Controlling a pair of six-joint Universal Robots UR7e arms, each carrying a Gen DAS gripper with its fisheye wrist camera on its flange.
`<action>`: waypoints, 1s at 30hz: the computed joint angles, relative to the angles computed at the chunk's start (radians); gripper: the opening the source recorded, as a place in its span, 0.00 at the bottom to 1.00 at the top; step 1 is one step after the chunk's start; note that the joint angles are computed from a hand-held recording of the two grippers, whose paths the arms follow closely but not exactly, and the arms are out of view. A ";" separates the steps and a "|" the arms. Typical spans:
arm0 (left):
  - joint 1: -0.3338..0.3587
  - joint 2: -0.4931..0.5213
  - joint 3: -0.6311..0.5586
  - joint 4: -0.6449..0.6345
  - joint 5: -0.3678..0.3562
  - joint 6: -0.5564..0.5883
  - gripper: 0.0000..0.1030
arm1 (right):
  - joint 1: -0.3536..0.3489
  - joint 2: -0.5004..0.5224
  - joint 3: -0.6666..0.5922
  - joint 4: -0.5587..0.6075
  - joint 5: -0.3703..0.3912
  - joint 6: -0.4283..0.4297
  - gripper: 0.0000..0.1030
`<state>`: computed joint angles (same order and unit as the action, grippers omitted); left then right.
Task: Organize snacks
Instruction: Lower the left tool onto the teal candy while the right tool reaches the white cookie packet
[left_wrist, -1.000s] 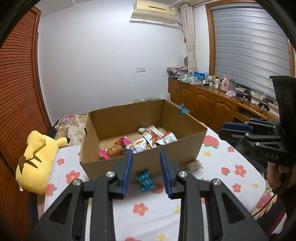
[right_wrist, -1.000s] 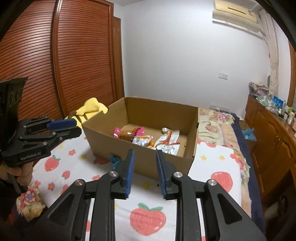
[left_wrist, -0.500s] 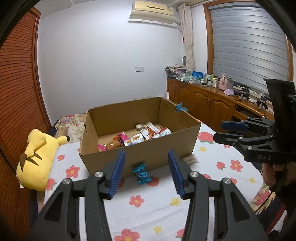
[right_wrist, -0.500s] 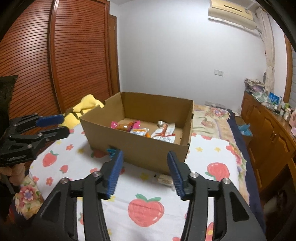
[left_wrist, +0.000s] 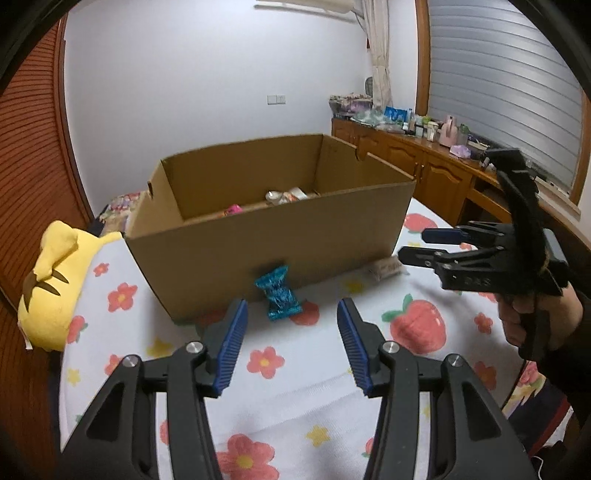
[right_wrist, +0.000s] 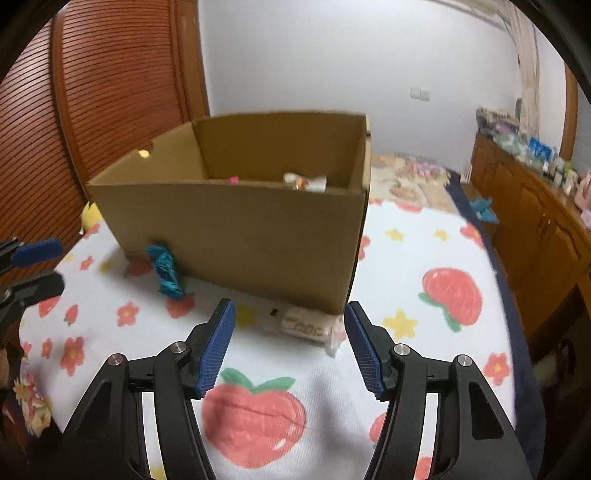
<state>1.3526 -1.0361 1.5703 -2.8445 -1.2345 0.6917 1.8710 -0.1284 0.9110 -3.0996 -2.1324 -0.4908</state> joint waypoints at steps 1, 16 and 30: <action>0.003 0.004 -0.002 0.006 0.001 -0.003 0.49 | -0.005 0.007 -0.014 0.015 -0.001 0.008 0.61; 0.036 0.082 -0.072 0.027 0.000 -0.035 0.49 | -0.042 0.096 -0.184 0.171 -0.041 0.052 0.62; 0.043 0.173 -0.184 0.065 0.025 -0.102 0.49 | -0.044 0.079 -0.170 0.214 -0.024 0.042 0.62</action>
<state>1.3953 -0.8631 1.3868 -2.7797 -1.2090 0.5901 1.8272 -0.0492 0.7405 -2.8853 -2.1559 -0.4486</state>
